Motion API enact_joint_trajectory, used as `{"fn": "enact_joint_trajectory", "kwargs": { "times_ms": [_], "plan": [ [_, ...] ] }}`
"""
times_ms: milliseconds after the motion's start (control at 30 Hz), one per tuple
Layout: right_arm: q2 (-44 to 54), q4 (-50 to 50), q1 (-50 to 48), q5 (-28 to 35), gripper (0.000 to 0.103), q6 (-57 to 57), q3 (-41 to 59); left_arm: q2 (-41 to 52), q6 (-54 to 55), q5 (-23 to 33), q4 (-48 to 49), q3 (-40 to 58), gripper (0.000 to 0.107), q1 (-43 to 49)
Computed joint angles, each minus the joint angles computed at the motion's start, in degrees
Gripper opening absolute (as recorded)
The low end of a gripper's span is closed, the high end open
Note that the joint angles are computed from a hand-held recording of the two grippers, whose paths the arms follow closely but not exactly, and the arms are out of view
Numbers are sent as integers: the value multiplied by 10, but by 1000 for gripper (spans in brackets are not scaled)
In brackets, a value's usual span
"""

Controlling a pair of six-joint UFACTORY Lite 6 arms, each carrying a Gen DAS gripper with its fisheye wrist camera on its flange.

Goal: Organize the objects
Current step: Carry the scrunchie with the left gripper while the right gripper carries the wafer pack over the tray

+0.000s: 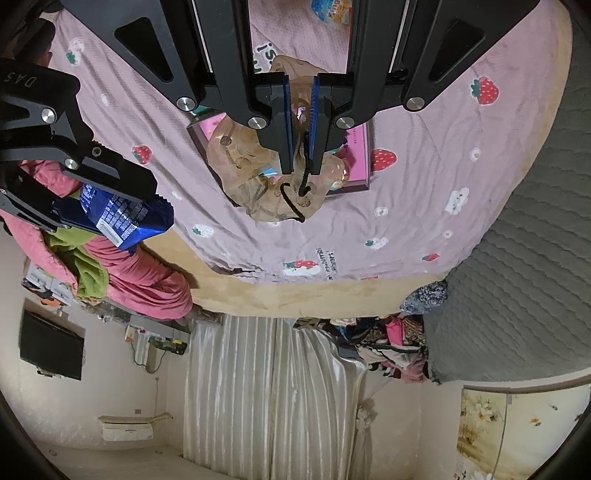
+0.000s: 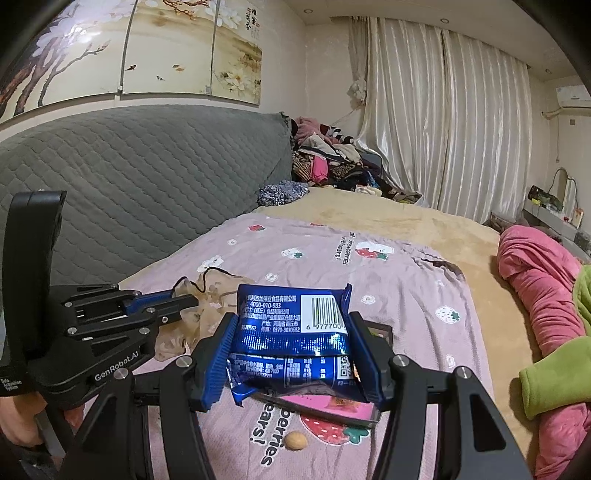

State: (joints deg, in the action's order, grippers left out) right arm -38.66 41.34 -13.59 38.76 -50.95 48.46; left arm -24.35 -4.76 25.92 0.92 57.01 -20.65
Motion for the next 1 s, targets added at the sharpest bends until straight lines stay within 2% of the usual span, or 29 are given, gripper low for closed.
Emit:
{"fn": "enact_joint_trajectory", "kwargs": {
  "times_ms": [367, 567, 800, 1000],
  "plan": [
    [118, 71, 34, -91, 59, -76, 2, 120, 121, -77, -106, 15, 7, 52],
    [193, 144, 38, -128, 59, -151, 10, 193, 207, -112, -191, 35, 7, 70],
    [294, 244, 36, -158, 59, -261, 34, 298, 240, -150, -218, 73, 7, 66],
    [382, 342, 37, -181, 59, -364, 65, 385, 334, -170, -317, 119, 7, 62]
  ]
}}
